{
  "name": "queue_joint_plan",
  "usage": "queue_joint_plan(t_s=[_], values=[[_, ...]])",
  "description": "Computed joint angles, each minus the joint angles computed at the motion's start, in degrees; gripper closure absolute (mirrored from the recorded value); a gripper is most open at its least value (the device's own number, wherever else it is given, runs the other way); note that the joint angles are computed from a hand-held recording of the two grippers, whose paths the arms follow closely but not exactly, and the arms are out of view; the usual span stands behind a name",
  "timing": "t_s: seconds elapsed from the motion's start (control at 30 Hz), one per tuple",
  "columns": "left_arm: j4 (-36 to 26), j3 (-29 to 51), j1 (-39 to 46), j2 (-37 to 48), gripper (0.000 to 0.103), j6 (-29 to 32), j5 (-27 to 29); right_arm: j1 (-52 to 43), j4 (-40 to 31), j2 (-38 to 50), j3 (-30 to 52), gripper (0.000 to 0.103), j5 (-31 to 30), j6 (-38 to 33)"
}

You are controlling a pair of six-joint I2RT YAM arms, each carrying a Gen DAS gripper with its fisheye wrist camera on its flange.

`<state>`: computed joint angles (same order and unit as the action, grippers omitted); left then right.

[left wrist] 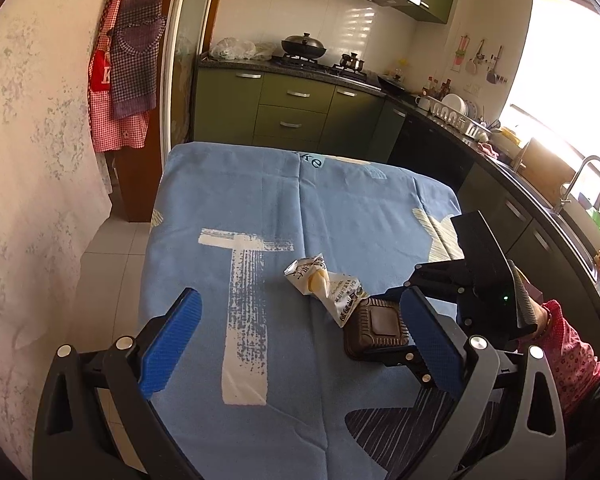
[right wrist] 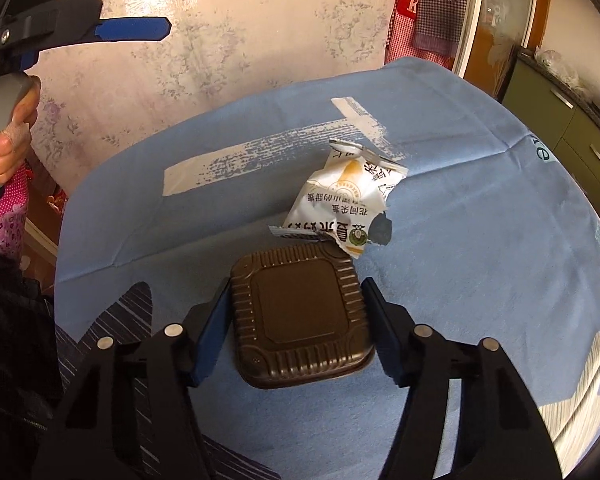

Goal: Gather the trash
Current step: 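Grasp the brown plastic tray with the right gripper and lift it, then carry the brown tray over the yellow bin and open the right gripper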

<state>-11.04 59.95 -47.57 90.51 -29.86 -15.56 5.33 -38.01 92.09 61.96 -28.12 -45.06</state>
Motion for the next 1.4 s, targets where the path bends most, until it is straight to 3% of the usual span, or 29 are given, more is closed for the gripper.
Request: queue_joint_plan(t_s=[0.37,0.5,0.63,0.7,0.87,1.1,1.23,1.4], values=[[-0.14,2.06,-0.86,2.28,0.005,0.82,0.67,-8.94,2.42,-10.50,-9.46,0.045,-1.74,4.19],[-0.19,3.36,-1.41,3.76,0.005,1.37,1.35,-17.96,3.55,-16.03,-13.10,0.045,-1.87,7.34],[-0.94,5.60,-2.08,5.69,0.005,1.61,1.49,-33.46,5.45,-20.49,-14.44,0.044,-1.48,8.83],[-1.19,6.79,-2.58,6.75,0.005,1.70,1.55,-41.06,6.73,-19.91,-13.32,0.044,-1.07,9.33],[-2.69,9.76,-4.03,8.99,0.005,2.22,1.42,-53.10,15.87,-14.90,-11.36,0.044,6.58,9.92],[-5.14,13.63,-5.45,11.35,0.005,2.54,0.58,-54.65,28.12,-5.00,-11.45,0.043,18.41,8.04],[-6.50,15.19,-6.02,12.34,0.005,2.70,0.31,-55.24,32.15,-1.89,-11.66,0.038,20.65,8.68],[-7.52,17.01,-5.64,14.28,0.005,2.70,1.22,-59.77,30.83,-6.22,-13.18,0.035,15.09,12.18]])
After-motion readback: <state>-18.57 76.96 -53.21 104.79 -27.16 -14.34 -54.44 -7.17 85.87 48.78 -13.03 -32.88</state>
